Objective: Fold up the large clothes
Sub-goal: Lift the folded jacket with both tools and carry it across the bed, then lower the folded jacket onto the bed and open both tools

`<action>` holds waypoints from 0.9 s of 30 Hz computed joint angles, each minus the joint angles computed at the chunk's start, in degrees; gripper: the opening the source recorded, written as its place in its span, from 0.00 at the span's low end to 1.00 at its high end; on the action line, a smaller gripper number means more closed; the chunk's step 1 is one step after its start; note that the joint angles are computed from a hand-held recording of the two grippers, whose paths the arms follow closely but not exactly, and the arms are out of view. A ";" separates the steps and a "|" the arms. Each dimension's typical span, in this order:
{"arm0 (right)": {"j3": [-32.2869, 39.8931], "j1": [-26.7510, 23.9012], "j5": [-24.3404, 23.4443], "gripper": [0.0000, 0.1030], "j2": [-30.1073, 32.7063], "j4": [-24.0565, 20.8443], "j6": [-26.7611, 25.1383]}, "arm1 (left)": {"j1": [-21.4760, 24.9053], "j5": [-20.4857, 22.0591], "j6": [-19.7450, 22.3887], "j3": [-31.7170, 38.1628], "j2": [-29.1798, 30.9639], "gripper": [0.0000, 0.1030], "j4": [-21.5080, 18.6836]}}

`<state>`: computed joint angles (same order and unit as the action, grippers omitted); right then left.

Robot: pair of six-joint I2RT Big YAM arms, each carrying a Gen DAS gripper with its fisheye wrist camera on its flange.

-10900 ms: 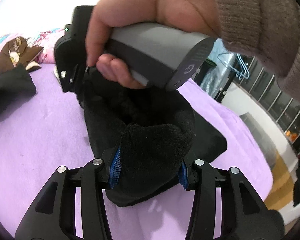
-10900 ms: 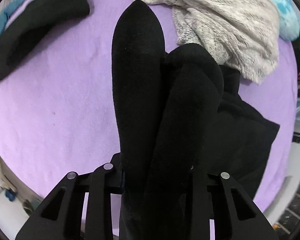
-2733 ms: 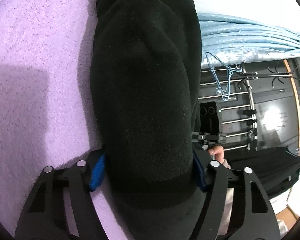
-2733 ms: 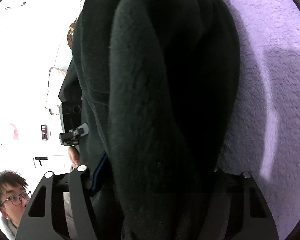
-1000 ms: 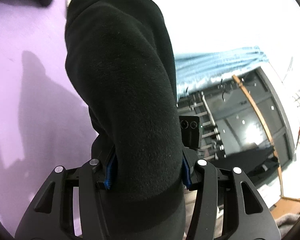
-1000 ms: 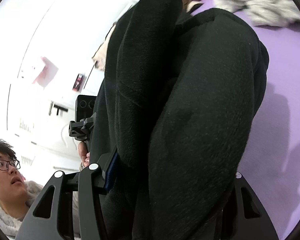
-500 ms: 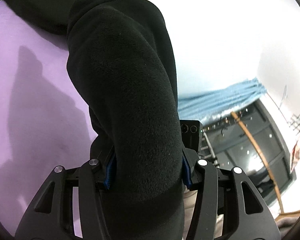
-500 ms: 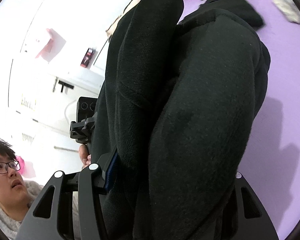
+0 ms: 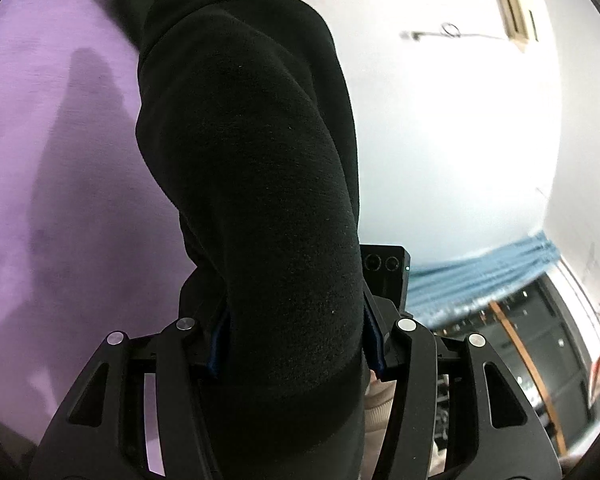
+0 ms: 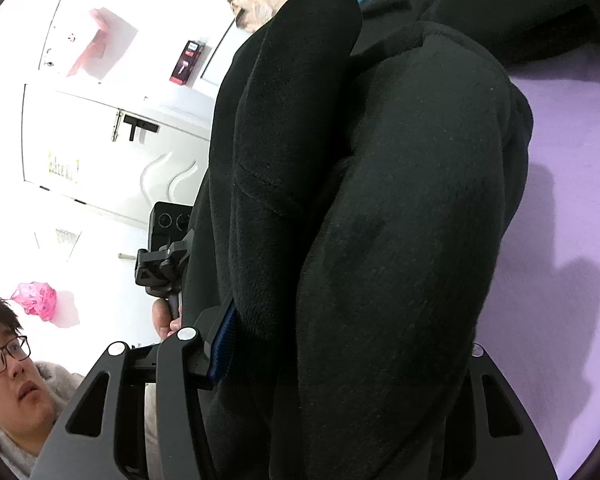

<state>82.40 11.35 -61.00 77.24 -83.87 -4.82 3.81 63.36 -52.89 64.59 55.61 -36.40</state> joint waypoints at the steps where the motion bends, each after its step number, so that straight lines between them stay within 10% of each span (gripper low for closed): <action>1: -0.11 0.69 -0.12 0.50 0.80 1.00 0.26 | 0.90 -0.15 1.08 -0.46 0.14 0.48 -1.75; 7: -8.66 -1.30 -3.05 0.50 6.62 4.48 -3.88 | 3.59 -3.99 6.82 -4.90 2.11 0.48 -11.25; 10: -13.61 -4.10 -9.32 0.49 7.60 9.61 -2.35 | 4.62 -5.24 2.54 -9.67 2.27 0.48 -8.91; 18: -15.22 -9.50 -9.02 0.49 8.92 -1.93 -15.85 | 3.72 -6.04 2.68 -9.05 1.95 0.49 -9.54; 20: -15.78 -8.04 -8.18 0.49 7.33 0.68 -11.68 | 0.92 -7.88 -1.65 -8.94 1.16 0.49 -7.45; 24: -14.76 -2.59 -4.38 0.58 4.09 9.65 0.67 | 2.98 -7.08 4.06 -6.82 2.40 0.53 -13.93; 27: -13.86 -3.84 -2.00 0.70 2.91 3.58 -3.42 | 3.74 -9.07 9.44 -3.98 3.30 0.63 -19.16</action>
<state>68.54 7.52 -63.00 80.15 -80.29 -8.24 7.55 54.28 -43.45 60.61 58.91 -55.56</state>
